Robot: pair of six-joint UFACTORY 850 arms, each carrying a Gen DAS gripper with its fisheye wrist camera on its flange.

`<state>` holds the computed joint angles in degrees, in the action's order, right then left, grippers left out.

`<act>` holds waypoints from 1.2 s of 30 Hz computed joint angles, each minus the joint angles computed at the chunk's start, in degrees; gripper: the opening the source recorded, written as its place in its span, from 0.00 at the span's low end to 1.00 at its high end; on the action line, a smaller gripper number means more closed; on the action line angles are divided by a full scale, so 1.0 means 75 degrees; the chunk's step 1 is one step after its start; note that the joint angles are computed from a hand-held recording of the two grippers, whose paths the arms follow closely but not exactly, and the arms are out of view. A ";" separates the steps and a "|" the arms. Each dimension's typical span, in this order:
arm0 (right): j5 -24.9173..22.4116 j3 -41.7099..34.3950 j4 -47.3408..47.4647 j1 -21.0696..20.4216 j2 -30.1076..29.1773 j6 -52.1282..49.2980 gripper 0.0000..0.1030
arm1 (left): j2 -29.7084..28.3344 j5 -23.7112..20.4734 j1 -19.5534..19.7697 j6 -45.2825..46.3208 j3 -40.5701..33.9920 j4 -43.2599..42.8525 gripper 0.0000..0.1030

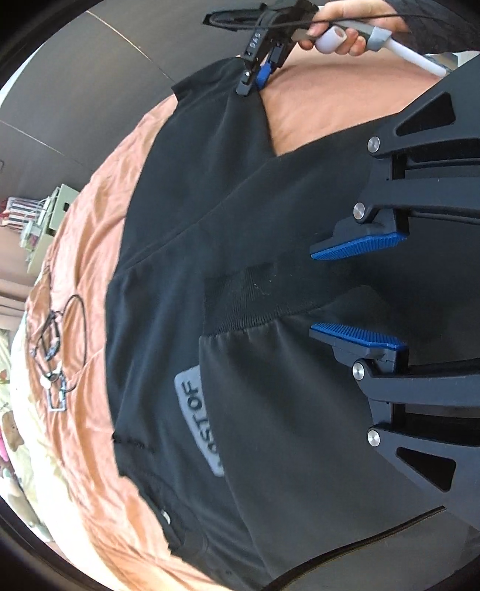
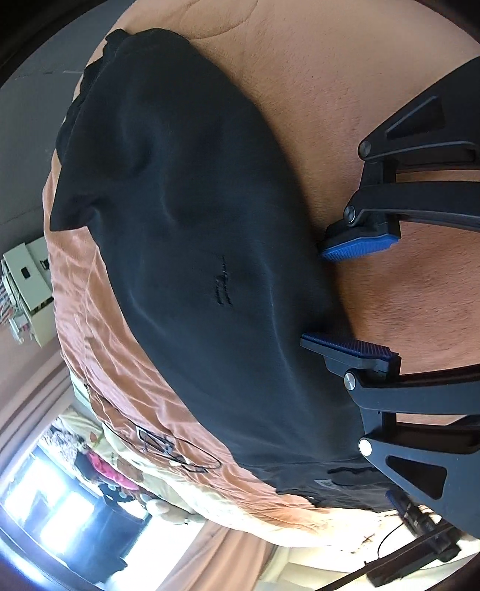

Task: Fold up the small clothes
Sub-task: 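Grasp the hem with the right tool and fold it up toward the collar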

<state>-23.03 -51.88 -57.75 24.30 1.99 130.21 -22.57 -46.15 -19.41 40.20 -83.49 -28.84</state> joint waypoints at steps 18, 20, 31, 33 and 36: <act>-0.1904 -0.1755 -0.0036 0.0923 0.0033 -0.1632 0.01 | -0.0423 -0.0245 0.0014 -0.0155 -0.0308 -0.0241 0.30; -0.2042 -0.1970 -0.0008 0.1052 -0.0023 -0.1808 0.01 | -0.0436 -0.0306 0.0044 -0.0107 -0.0327 -0.0317 0.30; -0.2103 -0.3197 -0.0019 0.1406 -0.0746 -0.2439 0.01 | -0.0132 -0.0246 0.0087 0.0081 -0.0214 -0.0899 0.30; -0.2046 -0.3292 -0.0044 0.1434 -0.0810 -0.2498 0.01 | -0.0153 -0.0452 0.0165 0.0366 -0.0221 -0.1453 0.30; -0.1871 -0.3416 -0.0112 0.1455 -0.0918 -0.2505 0.01 | -0.0171 -0.0625 0.0172 0.0578 -0.0200 -0.1988 0.30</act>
